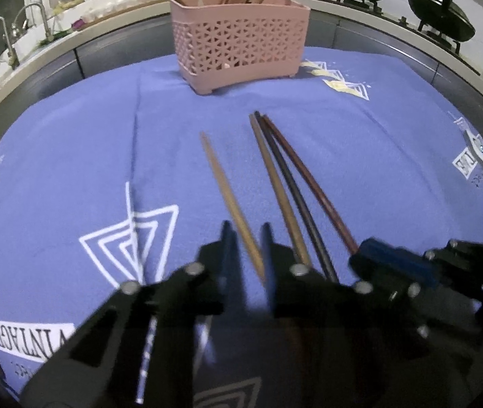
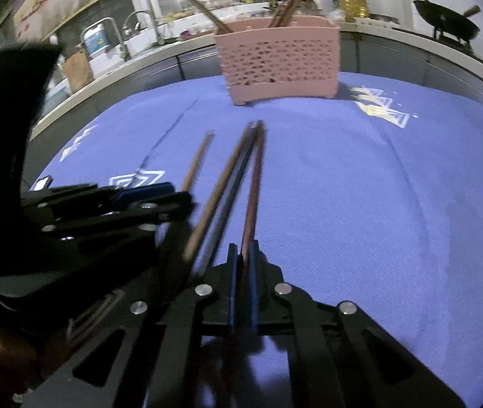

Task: Organize utensils
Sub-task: 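Spread the bundle and grasp one chopstick with each tool, then lift the held chopsticks with both tools toward the pink holder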

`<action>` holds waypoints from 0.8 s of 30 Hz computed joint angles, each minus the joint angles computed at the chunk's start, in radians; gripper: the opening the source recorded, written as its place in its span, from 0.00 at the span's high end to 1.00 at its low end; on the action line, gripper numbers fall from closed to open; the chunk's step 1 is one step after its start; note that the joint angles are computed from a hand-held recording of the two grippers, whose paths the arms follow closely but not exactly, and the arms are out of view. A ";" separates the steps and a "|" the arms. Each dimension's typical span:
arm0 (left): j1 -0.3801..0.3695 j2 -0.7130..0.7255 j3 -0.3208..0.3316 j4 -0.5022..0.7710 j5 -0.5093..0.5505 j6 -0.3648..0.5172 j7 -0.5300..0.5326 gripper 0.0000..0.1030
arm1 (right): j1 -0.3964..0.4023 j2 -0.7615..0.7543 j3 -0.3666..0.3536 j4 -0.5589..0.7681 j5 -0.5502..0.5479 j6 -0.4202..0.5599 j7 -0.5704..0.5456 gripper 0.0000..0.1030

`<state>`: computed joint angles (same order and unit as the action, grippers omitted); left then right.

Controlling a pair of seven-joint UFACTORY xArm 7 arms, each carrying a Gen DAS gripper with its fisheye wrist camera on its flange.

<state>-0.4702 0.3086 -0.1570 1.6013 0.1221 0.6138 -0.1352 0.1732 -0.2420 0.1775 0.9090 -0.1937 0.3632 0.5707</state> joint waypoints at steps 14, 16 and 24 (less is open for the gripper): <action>0.122 0.008 -0.056 0.020 -0.294 0.038 0.180 0.90 | -0.054 -0.116 -0.016 -0.093 -0.014 0.057 0.039 0.94; 0.128 0.028 -0.057 0.055 -0.328 0.066 0.192 0.90 | -0.044 -0.116 -0.026 -0.091 0.016 0.060 0.021 0.94; 0.087 0.172 -0.025 0.299 -0.280 0.214 0.167 0.89 | 0.002 -0.032 -0.094 0.004 0.163 0.097 -0.137 0.92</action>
<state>-0.3834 0.4802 -0.1818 1.9002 -0.1578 0.8276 0.0318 0.1756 -0.2740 0.0838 0.9132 -0.0307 0.4598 0.4338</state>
